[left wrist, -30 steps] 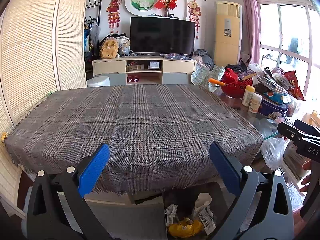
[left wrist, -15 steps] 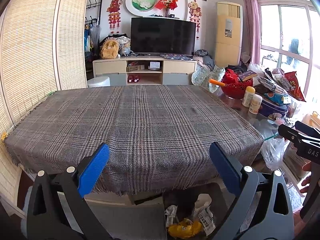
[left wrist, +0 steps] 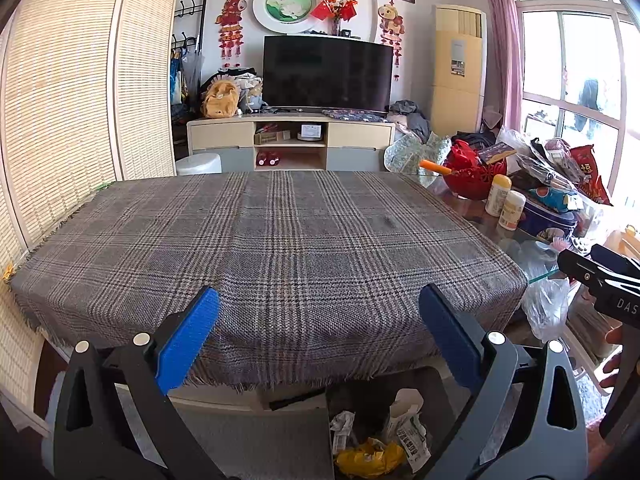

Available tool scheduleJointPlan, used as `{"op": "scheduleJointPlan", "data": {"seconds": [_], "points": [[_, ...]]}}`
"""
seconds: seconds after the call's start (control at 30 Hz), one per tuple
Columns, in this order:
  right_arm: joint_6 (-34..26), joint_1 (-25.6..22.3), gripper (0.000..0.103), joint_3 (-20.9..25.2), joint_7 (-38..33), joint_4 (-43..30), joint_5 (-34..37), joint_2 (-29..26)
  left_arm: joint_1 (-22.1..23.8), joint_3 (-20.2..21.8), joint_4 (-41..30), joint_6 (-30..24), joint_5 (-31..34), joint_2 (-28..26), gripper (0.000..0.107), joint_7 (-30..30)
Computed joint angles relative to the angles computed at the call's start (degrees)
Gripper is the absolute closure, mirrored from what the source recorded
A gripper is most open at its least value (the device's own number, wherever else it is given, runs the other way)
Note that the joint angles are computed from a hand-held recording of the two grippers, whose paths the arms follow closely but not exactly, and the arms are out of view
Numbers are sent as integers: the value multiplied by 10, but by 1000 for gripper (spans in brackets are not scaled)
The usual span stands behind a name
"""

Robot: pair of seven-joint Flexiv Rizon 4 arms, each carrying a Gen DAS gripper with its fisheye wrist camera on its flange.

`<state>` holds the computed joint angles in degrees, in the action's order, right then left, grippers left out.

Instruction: Collect trash

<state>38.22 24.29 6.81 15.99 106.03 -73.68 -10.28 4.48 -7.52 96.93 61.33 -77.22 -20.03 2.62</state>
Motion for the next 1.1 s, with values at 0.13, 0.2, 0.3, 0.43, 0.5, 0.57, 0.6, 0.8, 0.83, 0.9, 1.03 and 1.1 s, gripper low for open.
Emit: {"op": "scheduleJointPlan", "data": {"seconds": [0.13, 0.2, 0.3, 0.43, 0.5, 0.57, 0.6, 0.8, 0.83, 0.9, 1.03, 1.1], "points": [[2, -1, 3, 0, -1, 1, 1, 0, -2, 0, 2, 4, -3, 1, 12, 5], [0, 0, 3, 0, 1, 0, -1, 0, -4, -1, 3, 6, -5, 3, 12, 7], [-1, 0, 3, 0, 5, 2, -5, 1, -5, 0, 3, 7, -4, 3, 12, 6], [1, -1, 3, 0, 4, 2, -3, 0, -5, 0, 2, 10, -4, 2, 12, 3], [-1, 0, 3, 0, 3, 2, -3, 1, -5, 0, 3, 11, -6, 3, 12, 4], [0, -1, 3, 0, 3, 2, -4, 1, -5, 0, 3, 11, -6, 3, 12, 4], [0, -1, 3, 0, 3, 2, -3, 1, -5, 1, 3, 10, -5, 3, 12, 3], [1, -1, 3, 1, 4, 2, -3, 1, -5, 0, 3, 12, -6, 3, 12, 4], [1, -1, 3, 1, 4, 3, -2, 1, -5, 0, 3, 12, -6, 3, 12, 4], [1, -1, 3, 1, 2, 2, -1, 1, -5, 1, 3, 11, -5, 3, 12, 3], [3, -1, 3, 0, 1, 3, -1, 1, -5, 1, 3, 10, -4, 3, 12, 4], [3, -1, 3, 0, 1, 2, -1, 0, -5, 0, 3, 12, -4, 3, 12, 5]]}}
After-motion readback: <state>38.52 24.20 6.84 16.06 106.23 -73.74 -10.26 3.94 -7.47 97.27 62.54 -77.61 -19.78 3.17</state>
